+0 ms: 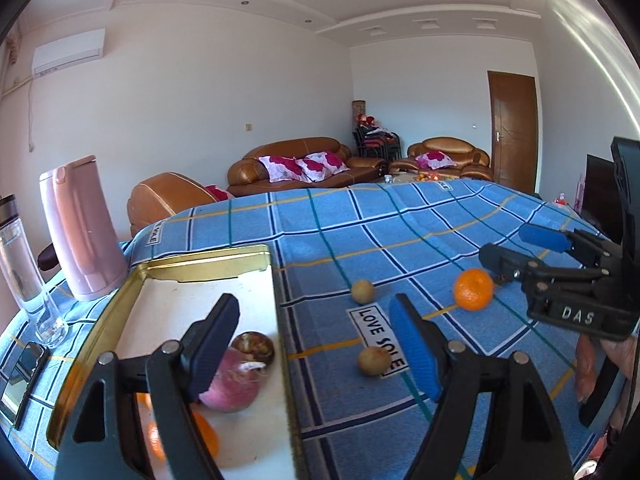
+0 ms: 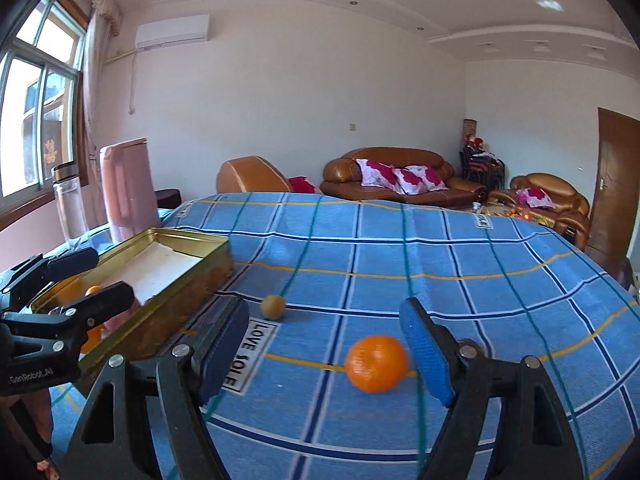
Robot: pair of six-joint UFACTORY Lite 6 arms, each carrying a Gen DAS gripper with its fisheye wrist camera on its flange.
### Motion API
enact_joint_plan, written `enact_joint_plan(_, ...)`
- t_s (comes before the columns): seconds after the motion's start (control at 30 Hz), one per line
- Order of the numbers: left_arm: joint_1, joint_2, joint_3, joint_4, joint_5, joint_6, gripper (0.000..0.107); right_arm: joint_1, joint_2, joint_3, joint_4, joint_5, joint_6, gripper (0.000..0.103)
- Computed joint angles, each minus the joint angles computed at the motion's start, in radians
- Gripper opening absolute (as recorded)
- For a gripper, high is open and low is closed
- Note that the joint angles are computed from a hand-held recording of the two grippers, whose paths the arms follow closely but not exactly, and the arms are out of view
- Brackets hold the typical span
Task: Organize fruits
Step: 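Move the left tool toward a small tan fruit while the right tool approaches a dark brown fruit, then close the left tool on the tan fruit while the right tool grasps the brown mangosteen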
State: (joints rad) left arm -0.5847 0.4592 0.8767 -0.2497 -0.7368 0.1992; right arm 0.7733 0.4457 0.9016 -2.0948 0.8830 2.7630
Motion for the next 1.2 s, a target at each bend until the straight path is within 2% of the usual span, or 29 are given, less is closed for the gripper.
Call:
enact_joint_plan(0.2,-0.070,0.107,0.165,-0.066,0.135,0.079,0.078,-0.132,-0.083,-0.107,0.029,-0.067,0.000,0.079)
enact_joint_plan(0.3,-0.082,0.147,0.225,-0.057,0.207,0.091,0.069,-0.216,-0.116,-0.148,-0.003,-0.126,0.011,0.077)
enact_joint_plan(0.37,-0.084,0.169,0.260,-0.039,0.264,0.092,0.054,-0.274,-0.131,-0.168,-0.042,-0.173,0.033,0.071)
enact_joint_plan(0.43,-0.081,0.197,0.304,-0.023,0.323,0.083,0.049,-0.331,-0.133,-0.171,-0.100,-0.224,0.071,0.066)
enact_joint_plan(0.5,-0.066,0.223,0.347,0.013,0.378,0.046,0.049,-0.370,-0.130,-0.172,-0.168,-0.253,0.130,0.062)
enact_joint_plan(0.7,-0.039,0.284,0.437,0.186,0.497,-0.114,0.049,-0.403,-0.046,-0.060,-0.153,-0.372,0.051,0.062)
enact_joint_plan(0.87,-0.010,0.320,0.485,0.389,0.539,-0.339,0.048,-0.449,0.034,0.039,-0.183,-0.505,0.033,0.062)
enact_joint_plan(0.93,0.000,0.331,0.502,0.471,0.548,-0.423,0.047,-0.480,0.070,0.080,-0.252,-0.576,0.078,0.057)
enact_joint_plan(0.97,0.001,0.334,0.507,0.488,0.549,-0.437,0.047,-0.488,0.085,0.097,-0.278,-0.602,0.098,0.048)
enact_joint_plan(1.0,0.001,0.335,0.508,0.491,0.549,-0.440,0.047,-0.485,0.087,0.097,-0.261,-0.597,0.084,0.043)
enact_joint_plan(1.1,0.011,0.327,0.494,0.584,0.529,-0.531,0.047,-0.470,0.072,0.082,-0.263,-0.576,0.078,0.043)
enact_joint_plan(1.2,0.023,0.322,0.486,0.637,0.513,-0.588,0.044,-0.442,0.014,0.014,-0.265,-0.489,0.103,0.043)
